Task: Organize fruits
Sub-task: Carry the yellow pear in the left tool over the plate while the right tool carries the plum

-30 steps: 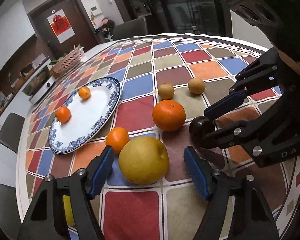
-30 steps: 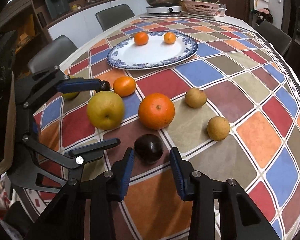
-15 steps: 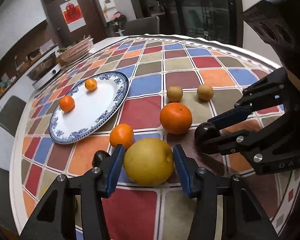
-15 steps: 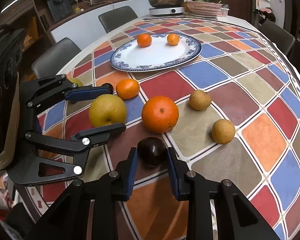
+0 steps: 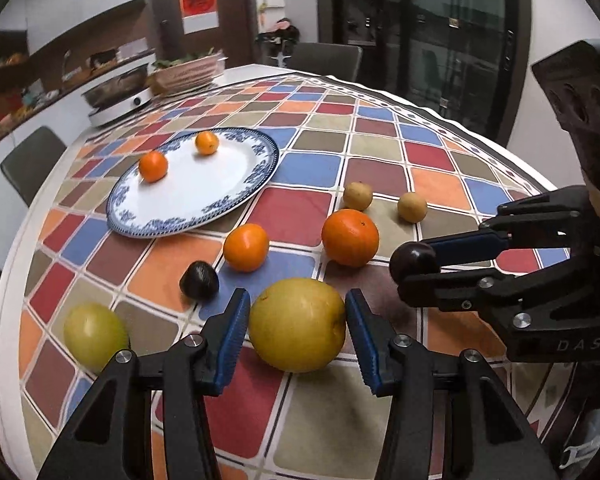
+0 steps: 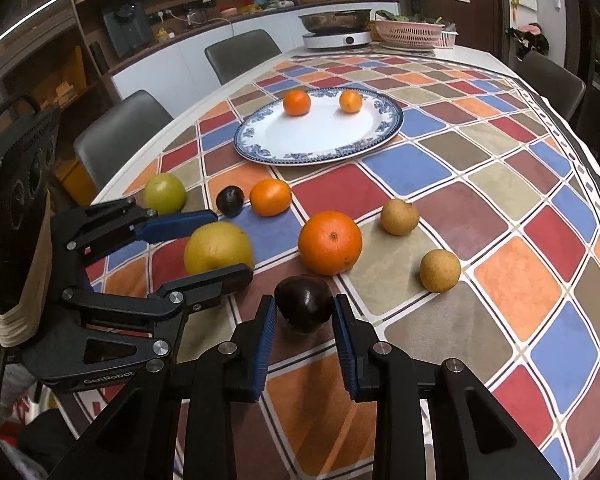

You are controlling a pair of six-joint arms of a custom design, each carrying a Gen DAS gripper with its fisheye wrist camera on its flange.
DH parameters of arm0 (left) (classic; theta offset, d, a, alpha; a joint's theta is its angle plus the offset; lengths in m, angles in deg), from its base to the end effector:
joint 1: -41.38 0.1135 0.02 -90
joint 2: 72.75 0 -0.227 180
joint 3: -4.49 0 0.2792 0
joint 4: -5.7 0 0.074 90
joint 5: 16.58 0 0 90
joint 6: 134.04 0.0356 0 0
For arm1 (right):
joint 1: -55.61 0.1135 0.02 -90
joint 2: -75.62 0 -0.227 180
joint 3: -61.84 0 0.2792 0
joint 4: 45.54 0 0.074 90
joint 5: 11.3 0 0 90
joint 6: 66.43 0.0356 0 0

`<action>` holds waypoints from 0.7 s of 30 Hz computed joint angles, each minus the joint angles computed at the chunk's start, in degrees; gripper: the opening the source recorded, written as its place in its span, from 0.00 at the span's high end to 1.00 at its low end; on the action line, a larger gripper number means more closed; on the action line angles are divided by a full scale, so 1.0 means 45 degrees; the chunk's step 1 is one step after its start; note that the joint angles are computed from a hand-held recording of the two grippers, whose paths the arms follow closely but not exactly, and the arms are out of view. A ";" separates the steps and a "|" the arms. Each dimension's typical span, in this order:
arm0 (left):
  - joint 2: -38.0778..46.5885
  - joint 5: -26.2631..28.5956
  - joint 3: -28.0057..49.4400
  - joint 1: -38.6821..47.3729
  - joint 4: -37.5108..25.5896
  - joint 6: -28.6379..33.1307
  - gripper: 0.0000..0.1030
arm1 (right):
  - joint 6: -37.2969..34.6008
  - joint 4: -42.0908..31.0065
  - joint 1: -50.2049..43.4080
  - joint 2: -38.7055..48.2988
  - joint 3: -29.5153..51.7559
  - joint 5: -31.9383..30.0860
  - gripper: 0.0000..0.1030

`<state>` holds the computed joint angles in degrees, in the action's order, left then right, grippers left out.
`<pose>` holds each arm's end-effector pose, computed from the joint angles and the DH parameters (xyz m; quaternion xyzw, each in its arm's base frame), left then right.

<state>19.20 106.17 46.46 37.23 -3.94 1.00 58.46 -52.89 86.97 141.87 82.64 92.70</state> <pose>0.2578 -0.0380 0.0369 0.4525 0.8112 -0.1671 0.3306 0.1668 0.0916 0.0358 0.0678 0.9391 0.0763 0.3283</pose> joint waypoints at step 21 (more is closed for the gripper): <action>-0.2536 0.1643 -0.0975 0.1268 -0.0589 -0.1534 0.54 | 0.0113 -0.2134 0.0997 -0.3196 -0.0350 0.0996 0.71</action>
